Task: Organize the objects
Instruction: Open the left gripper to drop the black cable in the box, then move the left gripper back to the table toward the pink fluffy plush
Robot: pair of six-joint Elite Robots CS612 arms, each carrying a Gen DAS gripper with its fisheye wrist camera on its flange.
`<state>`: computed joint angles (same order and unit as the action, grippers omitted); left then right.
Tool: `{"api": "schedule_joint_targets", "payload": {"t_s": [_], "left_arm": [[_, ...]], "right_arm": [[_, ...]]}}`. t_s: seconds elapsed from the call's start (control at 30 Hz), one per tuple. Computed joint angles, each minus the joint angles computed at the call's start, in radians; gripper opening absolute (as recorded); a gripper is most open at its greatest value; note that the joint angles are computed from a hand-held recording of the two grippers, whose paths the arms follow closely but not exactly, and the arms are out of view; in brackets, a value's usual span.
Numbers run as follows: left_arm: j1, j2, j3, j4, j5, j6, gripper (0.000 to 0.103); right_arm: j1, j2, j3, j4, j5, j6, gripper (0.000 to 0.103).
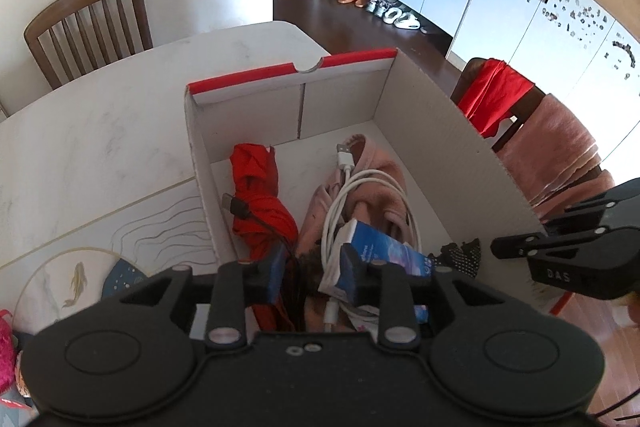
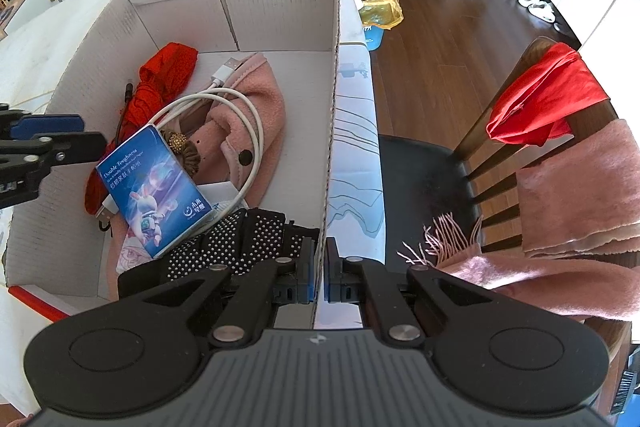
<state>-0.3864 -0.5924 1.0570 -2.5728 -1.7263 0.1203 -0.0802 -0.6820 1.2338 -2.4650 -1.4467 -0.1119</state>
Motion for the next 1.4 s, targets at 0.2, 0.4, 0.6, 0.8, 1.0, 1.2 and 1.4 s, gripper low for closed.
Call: {"api": "schedule_joint_targets", "payload": {"t_s": [0.2, 0.4, 0.6, 0.8, 1.0, 1.2, 1.4], "left_arm": [[0.007, -0.028, 0.040, -0.042, -0.020, -0.012, 0.036], [0.019, -0.060, 0.086, -0.097, -0.026, -0.029, 0.045], [0.034, -0.087, 0.125, -0.142, -0.024, -0.051, 0.051], [0.052, -0.109, 0.162, -0.182, 0.009, -0.060, 0.064], [0.077, -0.118, 0.176, -0.197, 0.048, -0.101, 0.078], [0.100, -0.118, 0.188, -0.214, 0.086, -0.124, 0.091], [0.119, -0.109, 0.193, -0.248, 0.141, -0.178, 0.102]], "right_arm": [[0.001, 0.000, -0.001, 0.001, 0.000, 0.001, 0.003], [0.000, 0.000, 0.001, 0.000, 0.001, 0.001, 0.003], [0.000, 0.000, -0.001, 0.002, 0.001, 0.002, 0.003], [0.000, 0.000, 0.002, 0.000, 0.002, 0.006, 0.003], [0.000, -0.002, 0.002, 0.004, 0.002, 0.005, 0.003], [-0.003, -0.004, 0.004, 0.006, 0.007, 0.015, 0.003], [-0.002, -0.004, 0.001, 0.011, 0.003, 0.027, 0.003]]}}
